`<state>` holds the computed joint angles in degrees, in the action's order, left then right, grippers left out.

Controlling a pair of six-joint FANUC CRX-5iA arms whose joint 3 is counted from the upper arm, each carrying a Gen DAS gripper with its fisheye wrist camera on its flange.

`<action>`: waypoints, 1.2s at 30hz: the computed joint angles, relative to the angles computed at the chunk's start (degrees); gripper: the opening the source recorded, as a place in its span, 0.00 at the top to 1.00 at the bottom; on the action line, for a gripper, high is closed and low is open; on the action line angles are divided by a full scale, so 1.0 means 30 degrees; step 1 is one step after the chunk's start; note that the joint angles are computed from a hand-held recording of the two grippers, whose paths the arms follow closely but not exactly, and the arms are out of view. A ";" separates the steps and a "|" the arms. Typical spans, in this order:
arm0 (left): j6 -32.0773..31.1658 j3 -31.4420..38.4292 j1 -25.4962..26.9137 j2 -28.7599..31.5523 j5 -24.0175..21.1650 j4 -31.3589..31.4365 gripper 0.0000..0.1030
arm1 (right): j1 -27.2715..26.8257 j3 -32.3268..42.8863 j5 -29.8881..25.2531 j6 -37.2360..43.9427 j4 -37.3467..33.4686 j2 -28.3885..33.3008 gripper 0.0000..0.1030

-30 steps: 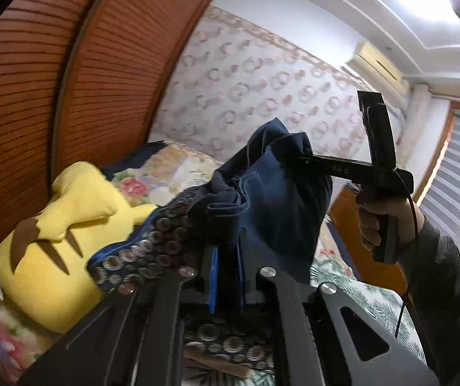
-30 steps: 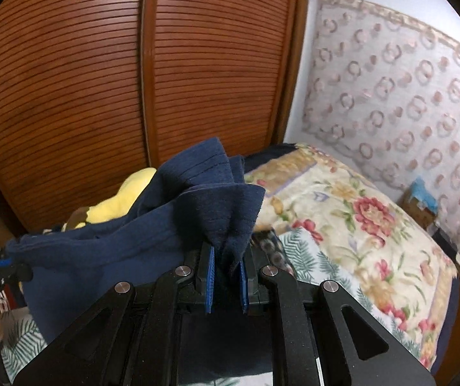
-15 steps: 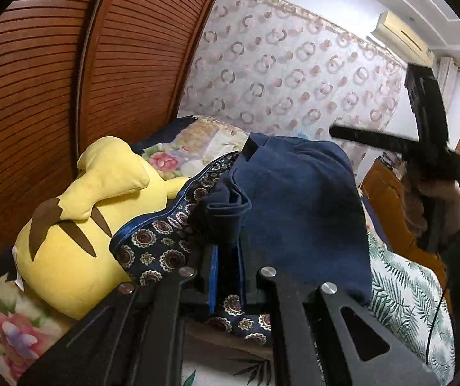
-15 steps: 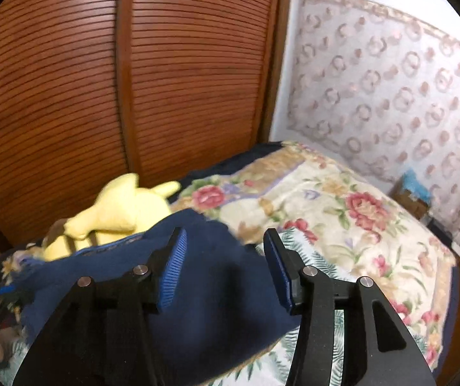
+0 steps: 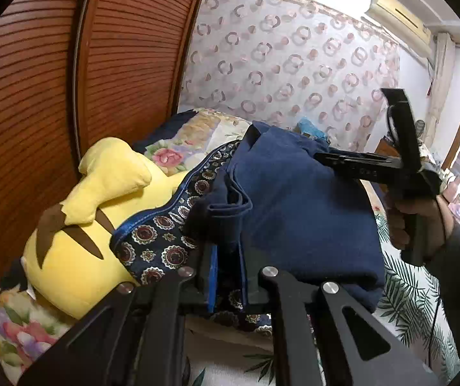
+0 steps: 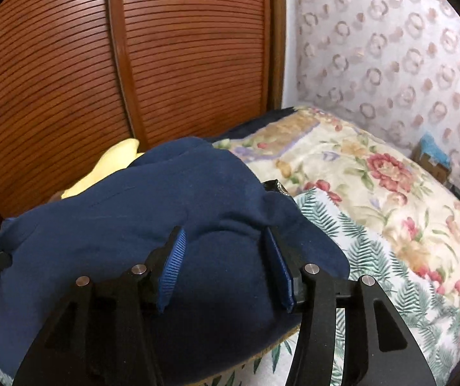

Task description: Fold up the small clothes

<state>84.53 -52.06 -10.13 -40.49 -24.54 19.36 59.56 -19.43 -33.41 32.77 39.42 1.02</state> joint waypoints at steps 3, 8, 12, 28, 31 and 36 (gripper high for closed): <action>0.1182 0.0550 -0.0285 -0.0564 -0.0646 -0.1812 0.91 | 0.0575 -0.0242 -0.1135 -0.1656 0.1416 -0.0397 0.50; 0.3164 0.1367 -0.1556 -0.1538 -0.1570 -0.4485 0.91 | 0.1957 -0.1640 -0.2320 -0.4023 0.2868 -0.2253 0.50; 0.4489 0.1968 -0.2847 -0.2233 -0.2263 -0.6137 0.91 | 0.3385 -0.2938 -0.3603 -0.5992 0.4103 -0.3972 0.50; 1.1619 0.5396 -1.0627 -0.0741 -0.4991 -1.4028 0.84 | 1.2422 -0.5948 -1.4176 -1.3896 0.5863 -0.8208 0.27; 1.1203 0.5385 -1.1035 -0.0566 -0.4681 -1.3412 0.80 | 1.4278 -0.6203 -1.6325 -1.5420 0.5738 -0.8461 0.19; 1.5154 0.6784 -1.4201 0.0678 -0.6039 -1.6491 0.75 | 1.7945 -0.6404 -2.0640 -1.8713 0.4955 -0.8646 0.16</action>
